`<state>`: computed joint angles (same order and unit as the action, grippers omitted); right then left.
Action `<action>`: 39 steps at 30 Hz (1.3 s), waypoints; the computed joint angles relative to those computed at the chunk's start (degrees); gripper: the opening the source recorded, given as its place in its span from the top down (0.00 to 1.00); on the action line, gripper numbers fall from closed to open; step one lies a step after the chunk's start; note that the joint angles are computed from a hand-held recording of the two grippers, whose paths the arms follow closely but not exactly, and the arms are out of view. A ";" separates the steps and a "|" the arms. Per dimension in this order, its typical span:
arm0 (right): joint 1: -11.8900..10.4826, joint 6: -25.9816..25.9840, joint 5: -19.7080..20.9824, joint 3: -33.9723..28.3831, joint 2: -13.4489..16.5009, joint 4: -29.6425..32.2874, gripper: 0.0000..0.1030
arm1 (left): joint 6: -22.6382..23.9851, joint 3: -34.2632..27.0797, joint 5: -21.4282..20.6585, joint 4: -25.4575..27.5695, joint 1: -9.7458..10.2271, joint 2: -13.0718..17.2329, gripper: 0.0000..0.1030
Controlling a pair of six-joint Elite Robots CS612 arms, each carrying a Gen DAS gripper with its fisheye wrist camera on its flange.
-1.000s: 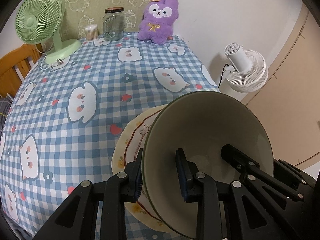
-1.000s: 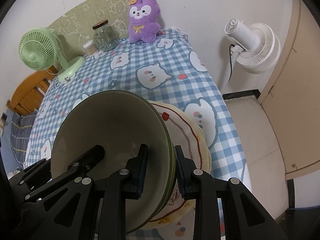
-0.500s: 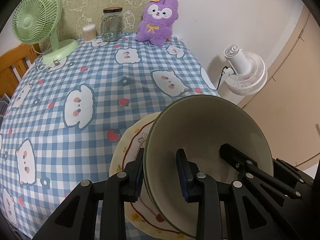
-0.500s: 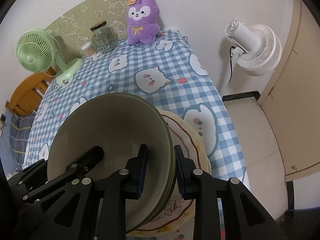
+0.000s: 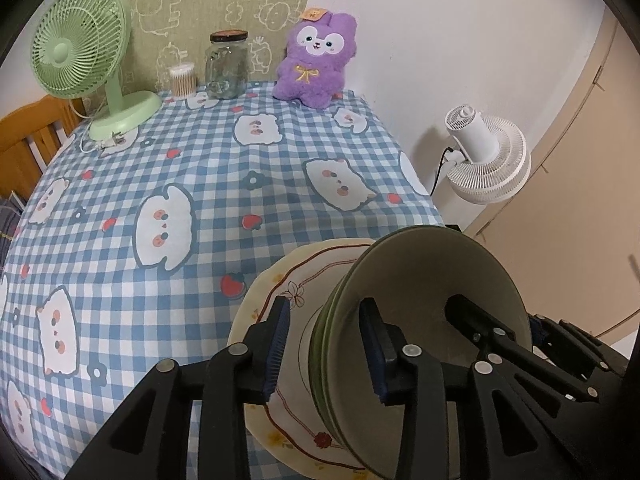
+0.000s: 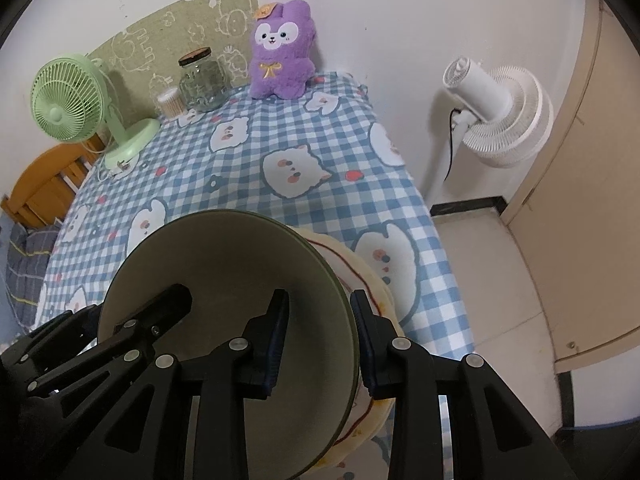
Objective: Organize plates and bowls
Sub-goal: 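Set the bowl into the nested bowls and open both grippers, then raise both grippers away from the stacked bowls and plates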
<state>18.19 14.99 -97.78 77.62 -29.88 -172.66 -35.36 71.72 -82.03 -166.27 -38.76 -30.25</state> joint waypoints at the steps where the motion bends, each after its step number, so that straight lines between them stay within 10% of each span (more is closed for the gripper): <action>1: 0.07 -0.09 -0.45 0.11 -0.05 -0.39 0.66 | 0.11 0.23 0.36 -0.36 -0.08 -0.12 0.62; 39: 2.61 3.07 -3.67 9.77 -3.80 -19.09 0.50 | 2.96 15.65 15.03 -15.69 -3.12 -7.81 0.26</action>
<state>20.80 18.06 -101.46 87.39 -33.68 -191.75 -32.40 87.36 -67.00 -181.96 -41.87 -38.06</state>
